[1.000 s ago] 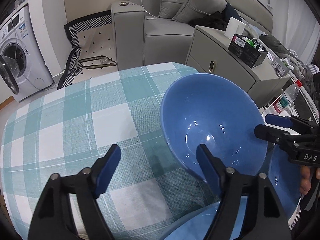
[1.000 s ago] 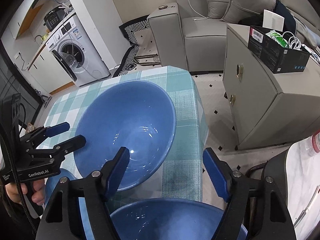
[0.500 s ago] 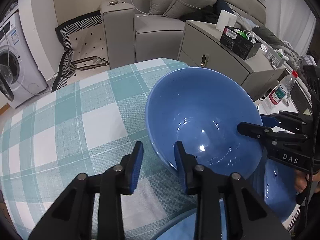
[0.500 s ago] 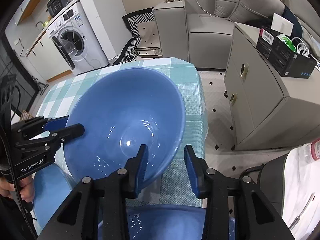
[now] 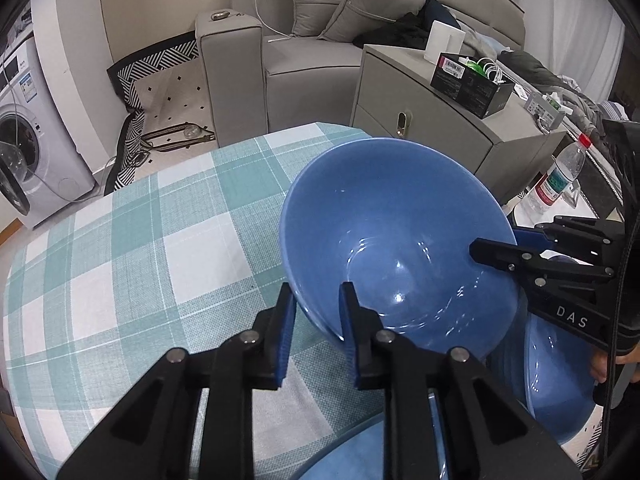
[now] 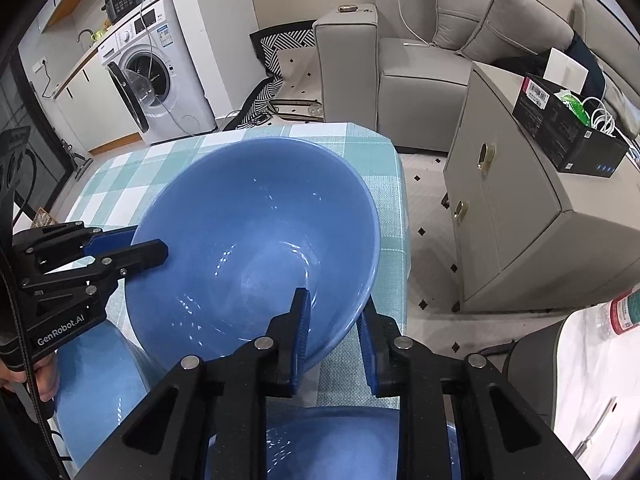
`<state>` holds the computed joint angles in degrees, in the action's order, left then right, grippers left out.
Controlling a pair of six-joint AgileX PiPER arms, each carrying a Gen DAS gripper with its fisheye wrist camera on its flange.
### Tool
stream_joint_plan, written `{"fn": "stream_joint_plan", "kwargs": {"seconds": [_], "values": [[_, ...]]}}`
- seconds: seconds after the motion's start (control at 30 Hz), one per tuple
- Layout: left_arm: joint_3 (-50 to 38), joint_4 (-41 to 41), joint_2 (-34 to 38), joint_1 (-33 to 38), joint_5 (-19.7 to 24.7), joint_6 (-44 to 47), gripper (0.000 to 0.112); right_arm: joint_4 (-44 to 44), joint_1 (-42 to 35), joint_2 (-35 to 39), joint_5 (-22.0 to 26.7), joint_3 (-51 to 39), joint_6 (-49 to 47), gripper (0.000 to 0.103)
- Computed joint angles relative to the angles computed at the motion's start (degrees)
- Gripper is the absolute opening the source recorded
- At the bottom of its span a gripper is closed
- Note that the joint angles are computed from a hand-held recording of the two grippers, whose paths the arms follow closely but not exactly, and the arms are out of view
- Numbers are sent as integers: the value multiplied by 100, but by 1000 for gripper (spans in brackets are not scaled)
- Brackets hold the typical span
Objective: Organize plates and bowls
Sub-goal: 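Lift the gripped blue bowl with both tools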
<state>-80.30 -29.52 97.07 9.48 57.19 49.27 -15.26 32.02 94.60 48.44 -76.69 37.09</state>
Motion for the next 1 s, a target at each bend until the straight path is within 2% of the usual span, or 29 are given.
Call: {"fn": "stream_joint_plan", "kwargs": {"seconds": [0.57, 1.0], "values": [[16, -254, -302, 130, 108, 98, 20, -391, 210, -287, 131, 14, 433, 23], [31, -581, -795, 500, 444, 311, 20, -1123, 918, -765, 695, -168, 1181, 23]]}}
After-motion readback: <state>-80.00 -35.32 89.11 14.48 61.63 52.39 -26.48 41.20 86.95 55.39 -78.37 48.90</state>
